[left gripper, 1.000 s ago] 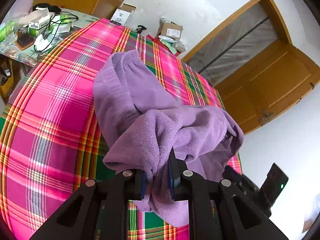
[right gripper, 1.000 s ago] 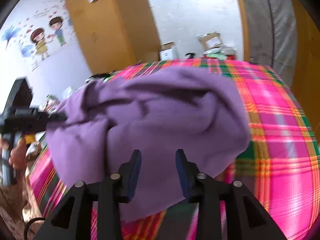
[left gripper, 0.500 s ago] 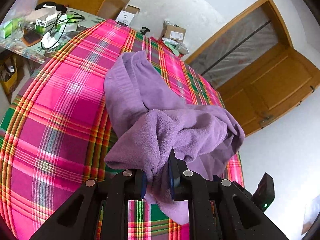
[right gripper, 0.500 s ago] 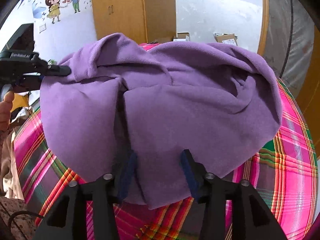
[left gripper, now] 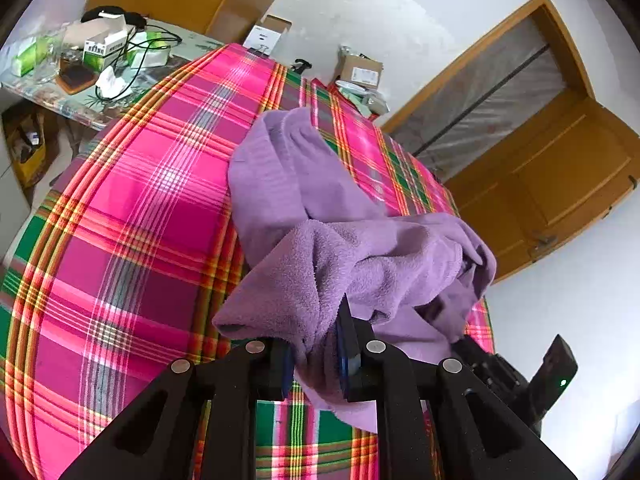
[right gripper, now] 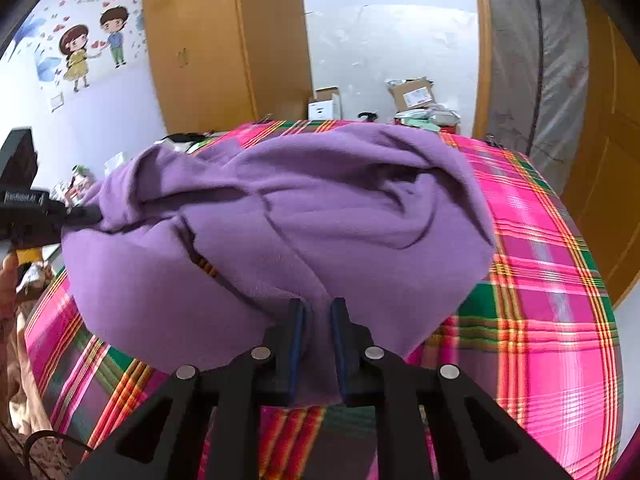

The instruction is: Fold clothes

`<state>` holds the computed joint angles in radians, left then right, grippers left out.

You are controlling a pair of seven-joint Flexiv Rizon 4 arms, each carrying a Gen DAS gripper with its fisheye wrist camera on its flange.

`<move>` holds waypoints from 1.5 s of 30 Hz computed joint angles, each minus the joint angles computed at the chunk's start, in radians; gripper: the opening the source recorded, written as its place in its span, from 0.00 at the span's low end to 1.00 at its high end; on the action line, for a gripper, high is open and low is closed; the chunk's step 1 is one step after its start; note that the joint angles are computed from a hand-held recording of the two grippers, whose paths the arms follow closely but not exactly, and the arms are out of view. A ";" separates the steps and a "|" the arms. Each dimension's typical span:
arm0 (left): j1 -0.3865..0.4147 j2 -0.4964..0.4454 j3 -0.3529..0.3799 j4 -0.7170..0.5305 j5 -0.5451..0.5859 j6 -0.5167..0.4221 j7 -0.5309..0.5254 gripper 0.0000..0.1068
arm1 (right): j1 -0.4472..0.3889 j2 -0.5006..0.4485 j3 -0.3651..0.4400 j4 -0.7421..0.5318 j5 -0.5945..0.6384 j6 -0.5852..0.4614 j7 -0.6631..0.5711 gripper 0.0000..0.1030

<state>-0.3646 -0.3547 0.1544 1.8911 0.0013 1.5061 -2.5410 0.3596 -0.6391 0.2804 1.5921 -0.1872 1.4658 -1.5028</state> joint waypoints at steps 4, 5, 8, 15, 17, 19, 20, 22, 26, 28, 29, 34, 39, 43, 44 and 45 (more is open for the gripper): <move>0.002 0.003 0.005 0.011 0.005 -0.006 -0.026 0.16 | 0.041 0.010 -0.089 0.005 -0.004 0.024 0.105 0.00; 0.006 0.003 0.000 0.015 0.002 -0.002 -0.026 0.16 | 0.016 0.006 -0.060 -0.002 0.004 0.015 0.104 0.00; -0.013 -0.002 0.022 -0.009 0.023 -0.030 -0.038 0.16 | -0.032 -0.004 0.000 -0.014 0.018 -0.002 0.079 0.00; -0.004 0.007 0.007 -0.021 0.055 -0.066 -0.048 0.17 | -0.091 -0.008 0.141 -0.008 0.063 -0.013 -0.068 0.01; -0.006 0.010 0.009 -0.017 0.063 -0.066 -0.067 0.17 | -0.084 -0.006 0.146 -0.008 0.073 -0.029 -0.089 0.02; -0.013 0.015 0.016 -0.011 0.075 -0.072 -0.089 0.19 | -0.075 -0.004 0.144 -0.008 0.086 -0.044 -0.101 0.03; -0.016 0.021 0.019 -0.006 0.083 -0.077 -0.099 0.19 | -0.068 -0.003 0.138 -0.007 0.091 -0.050 -0.105 0.04; -0.031 0.035 0.034 0.003 0.110 -0.090 -0.135 0.22 | -0.067 -0.002 0.144 -0.007 0.105 -0.057 -0.122 0.09; -0.071 0.073 0.077 0.003 0.224 -0.146 -0.253 0.27 | -0.041 0.012 0.117 0.012 0.117 -0.044 -0.129 0.16; -0.106 0.092 0.104 -0.022 0.312 -0.216 -0.335 0.27 | -0.035 0.019 0.112 0.023 0.121 -0.035 -0.127 0.16; -0.112 0.100 0.102 -0.033 0.344 -0.239 -0.356 0.27 | -0.036 0.022 0.114 0.028 0.124 -0.030 -0.129 0.16; -0.043 0.075 -0.017 -0.085 0.356 -0.217 -0.266 0.35 | -0.038 0.036 0.117 0.052 0.131 -0.017 -0.127 0.21; 0.059 -0.024 -0.181 -0.131 0.143 -0.188 -0.011 0.35 | -0.043 0.045 0.123 0.069 0.132 -0.011 -0.123 0.32; 0.060 -0.098 -0.219 -0.191 0.019 -0.208 0.097 0.35 | -0.038 0.050 0.118 0.076 0.123 -0.015 -0.126 0.33; 0.054 -0.113 -0.217 -0.206 0.002 -0.201 0.112 0.35 | -0.038 0.050 0.118 0.076 0.121 -0.015 -0.128 0.34; 0.041 -0.125 -0.207 -0.227 -0.010 -0.213 0.121 0.35 | -0.038 0.049 0.119 0.076 0.121 -0.015 -0.129 0.35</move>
<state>-0.3232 -0.4793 -0.0527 1.6644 -0.0085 1.2935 -2.4196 0.3216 -0.5898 0.3995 1.6685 -0.0660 1.4510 -1.6321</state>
